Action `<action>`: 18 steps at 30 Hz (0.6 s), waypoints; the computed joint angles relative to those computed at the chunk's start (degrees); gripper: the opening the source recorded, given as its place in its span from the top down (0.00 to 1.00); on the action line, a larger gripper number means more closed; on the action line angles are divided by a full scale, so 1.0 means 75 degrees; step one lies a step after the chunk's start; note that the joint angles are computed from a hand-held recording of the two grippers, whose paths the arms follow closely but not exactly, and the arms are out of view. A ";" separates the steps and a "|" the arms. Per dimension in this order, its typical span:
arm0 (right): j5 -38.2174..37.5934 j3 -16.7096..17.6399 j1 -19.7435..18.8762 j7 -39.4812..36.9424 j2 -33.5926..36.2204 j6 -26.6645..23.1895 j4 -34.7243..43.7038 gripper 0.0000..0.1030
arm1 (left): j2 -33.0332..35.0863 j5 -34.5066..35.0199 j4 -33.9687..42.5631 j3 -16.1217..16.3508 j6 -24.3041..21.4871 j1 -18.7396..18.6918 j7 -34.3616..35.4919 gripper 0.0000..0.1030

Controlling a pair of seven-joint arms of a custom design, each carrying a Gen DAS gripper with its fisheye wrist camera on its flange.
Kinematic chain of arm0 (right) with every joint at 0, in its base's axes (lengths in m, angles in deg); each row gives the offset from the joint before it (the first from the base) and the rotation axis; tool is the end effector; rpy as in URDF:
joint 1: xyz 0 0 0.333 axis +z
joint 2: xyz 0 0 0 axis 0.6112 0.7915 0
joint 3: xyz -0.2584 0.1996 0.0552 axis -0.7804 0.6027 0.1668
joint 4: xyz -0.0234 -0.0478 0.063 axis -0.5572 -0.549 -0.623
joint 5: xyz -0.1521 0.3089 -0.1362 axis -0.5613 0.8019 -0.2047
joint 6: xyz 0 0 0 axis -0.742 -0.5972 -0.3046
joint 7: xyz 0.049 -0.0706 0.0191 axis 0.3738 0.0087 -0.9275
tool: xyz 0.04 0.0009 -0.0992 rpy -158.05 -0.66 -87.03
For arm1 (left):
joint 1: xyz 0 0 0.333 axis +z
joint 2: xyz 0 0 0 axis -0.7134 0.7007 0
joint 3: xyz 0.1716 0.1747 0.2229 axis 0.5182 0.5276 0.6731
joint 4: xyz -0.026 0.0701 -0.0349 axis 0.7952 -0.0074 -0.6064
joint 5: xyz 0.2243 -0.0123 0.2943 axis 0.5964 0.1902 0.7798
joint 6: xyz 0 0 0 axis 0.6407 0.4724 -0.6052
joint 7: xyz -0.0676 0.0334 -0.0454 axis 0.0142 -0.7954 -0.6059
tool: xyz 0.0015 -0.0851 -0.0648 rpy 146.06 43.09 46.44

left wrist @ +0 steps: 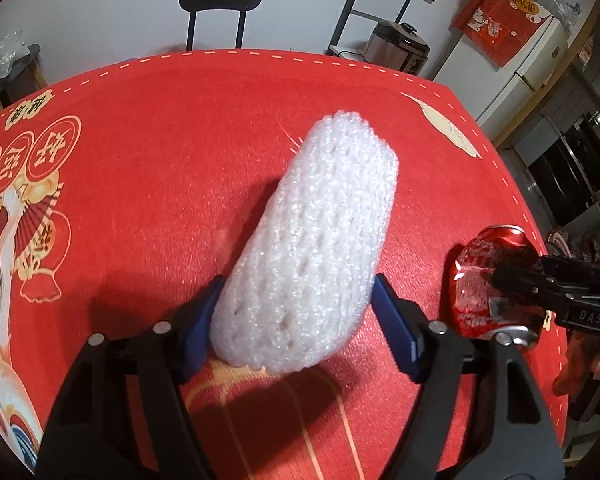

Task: Collect trash
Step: 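Grasp the white foam net with the left tool while the right tool grasps the red can, then carry the red can to the bin and open the right tool while the left tool carries the net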

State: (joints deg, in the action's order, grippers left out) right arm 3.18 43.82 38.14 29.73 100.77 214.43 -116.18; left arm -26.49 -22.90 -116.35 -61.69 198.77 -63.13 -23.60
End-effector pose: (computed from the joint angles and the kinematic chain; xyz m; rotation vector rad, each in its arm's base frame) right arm 0.6726 0.0672 0.5007 -2.1650 1.5243 0.0033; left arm 0.6292 -0.2724 0.4765 -2.1235 1.9199 -0.7241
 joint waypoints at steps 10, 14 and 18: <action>0.0185 -0.0068 -0.0040 -0.0337 -0.0514 0.0040 -0.0483 0.58 | -0.0790 0.0236 -0.1031 -0.0033 0.0473 -0.0130 -0.0614 0.55; 0.0296 -0.0136 -0.0051 -0.0463 -0.0724 0.0037 -0.0670 0.58 | -0.1260 0.0296 -0.1662 -0.0121 0.0871 -0.0113 -0.1039 0.59; 0.0479 -0.0206 -0.0076 -0.0653 -0.0985 0.0025 -0.0890 0.58 | -0.1834 0.0358 -0.2390 -0.0270 0.1356 -0.0097 -0.1618 0.60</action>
State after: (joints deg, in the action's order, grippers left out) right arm 6.77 42.28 37.57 24.83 93.38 214.62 -122.85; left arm -40.25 -20.22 -134.28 -63.71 208.94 -63.86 -35.73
